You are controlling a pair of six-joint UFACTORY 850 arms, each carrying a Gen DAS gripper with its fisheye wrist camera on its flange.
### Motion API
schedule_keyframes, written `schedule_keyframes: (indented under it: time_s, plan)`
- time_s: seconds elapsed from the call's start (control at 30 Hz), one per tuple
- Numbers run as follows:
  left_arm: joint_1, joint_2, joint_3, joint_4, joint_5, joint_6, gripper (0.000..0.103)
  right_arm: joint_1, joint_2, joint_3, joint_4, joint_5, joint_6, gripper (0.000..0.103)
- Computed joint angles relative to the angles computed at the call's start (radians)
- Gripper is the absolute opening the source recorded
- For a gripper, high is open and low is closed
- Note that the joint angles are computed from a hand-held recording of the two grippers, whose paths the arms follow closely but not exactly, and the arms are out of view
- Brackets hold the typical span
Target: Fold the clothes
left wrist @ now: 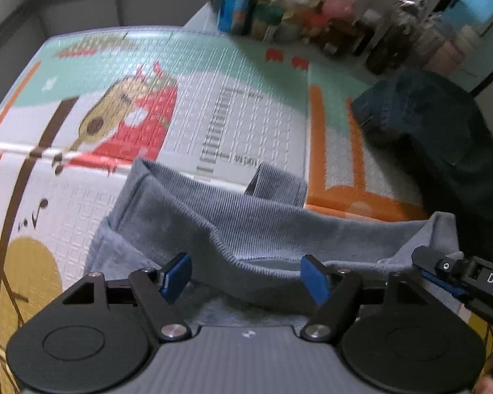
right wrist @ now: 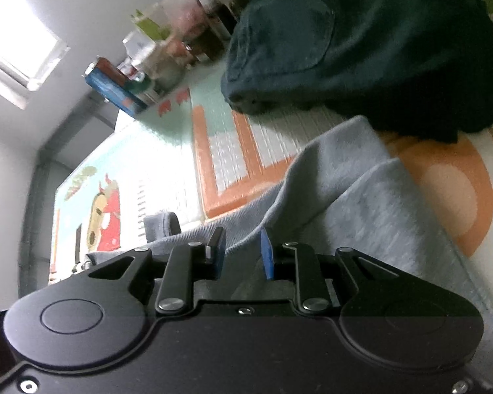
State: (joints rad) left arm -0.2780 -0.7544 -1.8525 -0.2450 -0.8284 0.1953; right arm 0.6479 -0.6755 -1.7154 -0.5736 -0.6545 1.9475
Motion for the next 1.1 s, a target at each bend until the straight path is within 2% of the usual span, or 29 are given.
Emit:
schedule_keyframes:
  time_s: [0.2, 0.37, 0.53, 0.57, 0.63, 0.67, 0.73, 0.8, 0.93, 1.1]
  plan:
    - [-0.003, -0.052, -0.071, 0.04, -0.065, -0.153, 0.078, -0.02, -0.061, -0.086, 0.117, -0.036, -0.047, 0.025]
    - [0.015, -0.09, -0.126, 0.024, -0.107, -0.274, 0.079, -0.032, -0.08, -0.108, 0.162, -0.03, -0.031, 0.025]
    - [0.021, -0.134, -0.188, 0.023, -0.168, -0.337, 0.078, -0.046, -0.106, -0.144, 0.219, -0.063, -0.038, 0.024]
    - [0.019, -0.137, -0.192, 0.035, -0.169, -0.355, 0.076, -0.048, -0.111, -0.152, 0.229, -0.071, -0.039, 0.018]
    - [0.017, -0.144, -0.199, 0.054, -0.173, -0.386, 0.055, -0.05, -0.125, -0.171, 0.238, -0.089, -0.056, 0.014]
    - [0.018, -0.151, -0.209, 0.051, -0.186, -0.382, 0.05, -0.052, -0.127, -0.172, 0.252, -0.087, -0.067, 0.012]
    - [0.02, -0.166, -0.23, 0.046, -0.213, -0.376, 0.027, -0.054, -0.131, -0.178, 0.27, -0.088, -0.085, 0.009]
    - [0.022, -0.179, -0.249, 0.04, -0.236, -0.371, 0.017, -0.052, -0.132, -0.18, 0.261, -0.087, -0.082, 0.007]
    - [0.031, -0.153, -0.223, 0.014, -0.194, -0.367, 0.009, -0.05, -0.121, -0.174, 0.225, -0.071, -0.055, 0.004]
    - [0.038, -0.124, -0.203, -0.015, -0.12, -0.371, 0.007, -0.054, -0.103, -0.16, 0.167, -0.047, -0.003, 0.004]
